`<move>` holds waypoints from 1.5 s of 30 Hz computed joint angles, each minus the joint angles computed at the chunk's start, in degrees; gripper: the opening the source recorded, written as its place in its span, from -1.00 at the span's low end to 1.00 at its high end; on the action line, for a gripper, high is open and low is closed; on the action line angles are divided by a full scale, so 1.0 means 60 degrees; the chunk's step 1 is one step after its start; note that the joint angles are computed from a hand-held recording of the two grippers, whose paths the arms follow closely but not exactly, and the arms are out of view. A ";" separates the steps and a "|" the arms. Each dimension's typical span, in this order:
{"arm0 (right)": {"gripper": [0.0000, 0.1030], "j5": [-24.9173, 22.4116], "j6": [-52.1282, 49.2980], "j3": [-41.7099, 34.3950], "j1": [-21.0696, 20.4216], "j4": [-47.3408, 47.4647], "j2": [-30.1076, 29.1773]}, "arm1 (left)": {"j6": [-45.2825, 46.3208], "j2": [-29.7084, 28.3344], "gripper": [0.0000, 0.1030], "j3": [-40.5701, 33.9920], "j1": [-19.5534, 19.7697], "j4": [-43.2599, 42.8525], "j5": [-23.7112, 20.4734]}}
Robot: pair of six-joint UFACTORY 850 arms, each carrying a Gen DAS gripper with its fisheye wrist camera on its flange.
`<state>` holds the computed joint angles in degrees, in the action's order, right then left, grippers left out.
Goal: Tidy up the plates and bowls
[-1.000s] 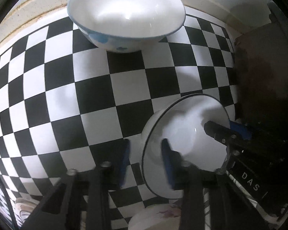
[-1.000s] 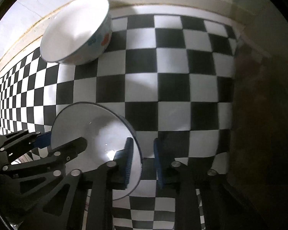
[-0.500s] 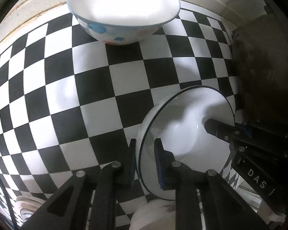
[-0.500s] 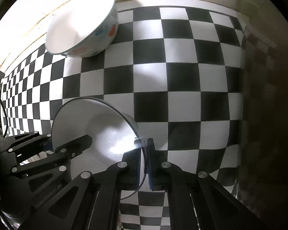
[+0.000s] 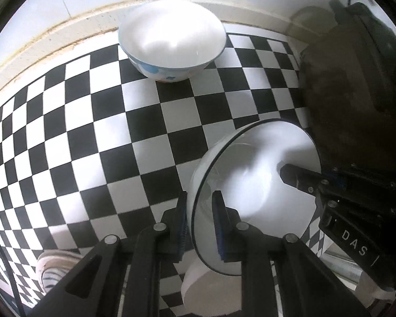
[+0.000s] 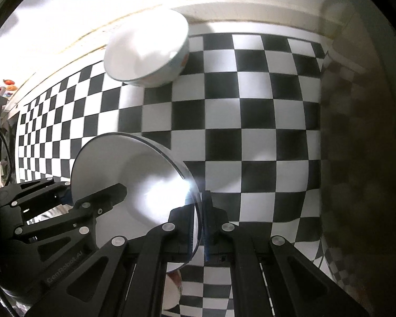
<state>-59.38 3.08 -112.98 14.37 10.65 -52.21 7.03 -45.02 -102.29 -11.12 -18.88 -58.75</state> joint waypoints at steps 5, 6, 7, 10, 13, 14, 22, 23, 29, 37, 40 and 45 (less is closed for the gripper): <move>-0.87 0.0425 -0.0179 0.0638 0.0013 0.0208 0.0528 | 0.0072 0.0594 -0.70 0.0544 0.0027 -0.0007 0.0201; -0.87 0.0505 -0.0248 0.0821 -0.0003 0.0281 0.0682 | 0.0096 0.0748 -0.70 0.0699 0.0042 -0.0020 0.0252; -0.87 0.0557 -0.0321 0.0909 -0.0039 0.0341 0.0748 | 0.0159 0.0884 -0.70 0.0834 0.0083 -0.0033 0.0259; -0.87 0.1041 -0.0442 0.1810 0.0090 0.0551 0.1346 | 0.0157 0.1277 -0.70 0.1272 0.0076 -0.0055 0.0396; -0.87 0.1332 -0.0538 0.2534 0.0170 0.0637 0.1913 | 0.0215 0.1721 -0.70 0.1772 0.0141 -0.0120 0.0514; -0.87 0.1411 -0.0584 0.2754 0.0196 0.0697 0.2082 | 0.0229 0.1806 -0.70 0.1883 0.0143 -0.0124 0.0551; -0.88 0.1738 -0.0745 0.4349 0.0403 0.1024 0.3190 | 0.0377 0.2257 -0.70 0.2626 0.0107 -0.0095 0.0452; -0.88 0.1772 -0.0760 0.4556 0.0407 0.1097 0.3281 | 0.0379 0.2291 -0.70 0.2720 0.0082 -0.0079 0.0449; -0.87 0.1842 -0.0903 0.5303 0.0377 0.1435 0.3424 | 0.0469 0.2326 -0.70 0.3177 -0.0059 -0.0021 0.0296; -0.88 0.1866 -0.1155 0.5958 0.0406 0.1760 0.3427 | 0.0269 0.2267 -0.70 0.3531 -0.0245 0.0322 0.0274; -0.88 0.1799 -0.1247 0.6035 0.0405 0.1901 0.3362 | 0.0149 0.2193 -0.70 0.3558 -0.0293 0.0458 0.0237; -0.87 0.1661 -0.1319 0.6046 0.0384 0.2098 0.3233 | 0.0131 0.2166 -0.70 0.3657 -0.0358 0.0590 0.0251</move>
